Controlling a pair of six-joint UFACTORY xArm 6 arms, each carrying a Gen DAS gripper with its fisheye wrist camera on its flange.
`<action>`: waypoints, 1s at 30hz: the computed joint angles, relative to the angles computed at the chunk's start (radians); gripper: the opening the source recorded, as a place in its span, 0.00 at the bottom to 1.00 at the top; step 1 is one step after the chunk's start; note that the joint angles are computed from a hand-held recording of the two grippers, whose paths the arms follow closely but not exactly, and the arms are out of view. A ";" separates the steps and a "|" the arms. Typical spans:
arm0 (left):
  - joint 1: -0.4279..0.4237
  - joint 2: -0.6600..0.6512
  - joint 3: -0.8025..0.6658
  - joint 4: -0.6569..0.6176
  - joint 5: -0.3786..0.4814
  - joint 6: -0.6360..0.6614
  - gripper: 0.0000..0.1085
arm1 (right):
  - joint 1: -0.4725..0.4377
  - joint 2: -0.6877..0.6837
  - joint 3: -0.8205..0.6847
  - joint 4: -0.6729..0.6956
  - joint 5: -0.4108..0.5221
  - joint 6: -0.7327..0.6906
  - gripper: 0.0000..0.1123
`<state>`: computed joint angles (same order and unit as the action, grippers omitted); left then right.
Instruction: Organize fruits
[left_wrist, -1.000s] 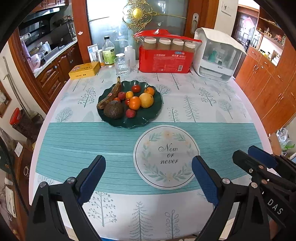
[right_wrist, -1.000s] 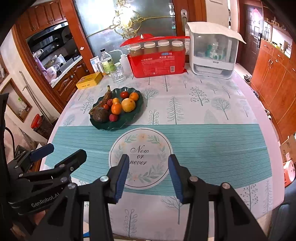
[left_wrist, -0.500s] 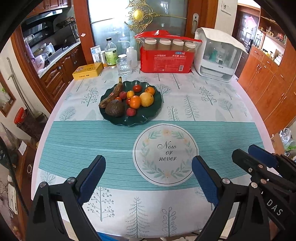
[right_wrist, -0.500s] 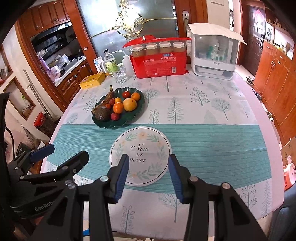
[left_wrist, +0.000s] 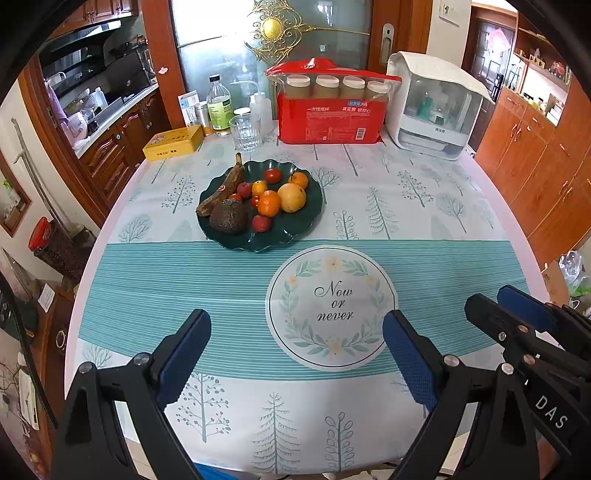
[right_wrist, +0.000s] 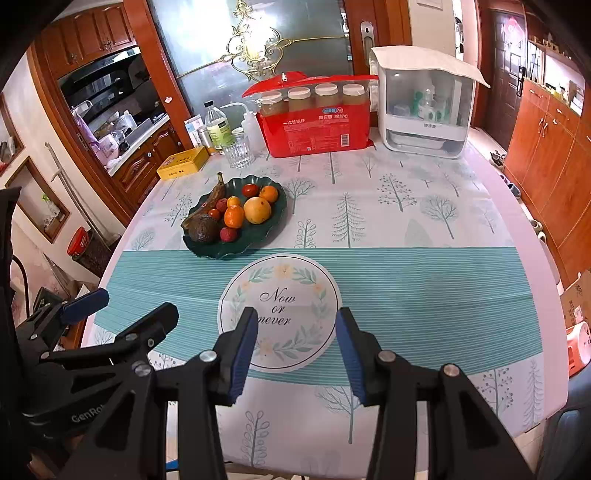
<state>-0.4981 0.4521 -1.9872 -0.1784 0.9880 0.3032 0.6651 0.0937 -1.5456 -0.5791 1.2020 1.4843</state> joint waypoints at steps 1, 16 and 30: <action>0.000 0.000 -0.001 0.000 0.001 0.000 0.86 | 0.000 0.000 0.000 0.000 0.000 0.000 0.39; 0.000 0.015 -0.022 0.005 0.013 -0.004 0.86 | -0.003 0.003 -0.004 0.003 -0.001 -0.003 0.39; 0.005 0.032 -0.038 0.003 0.022 0.002 0.86 | -0.007 0.009 -0.010 0.007 -0.002 -0.006 0.39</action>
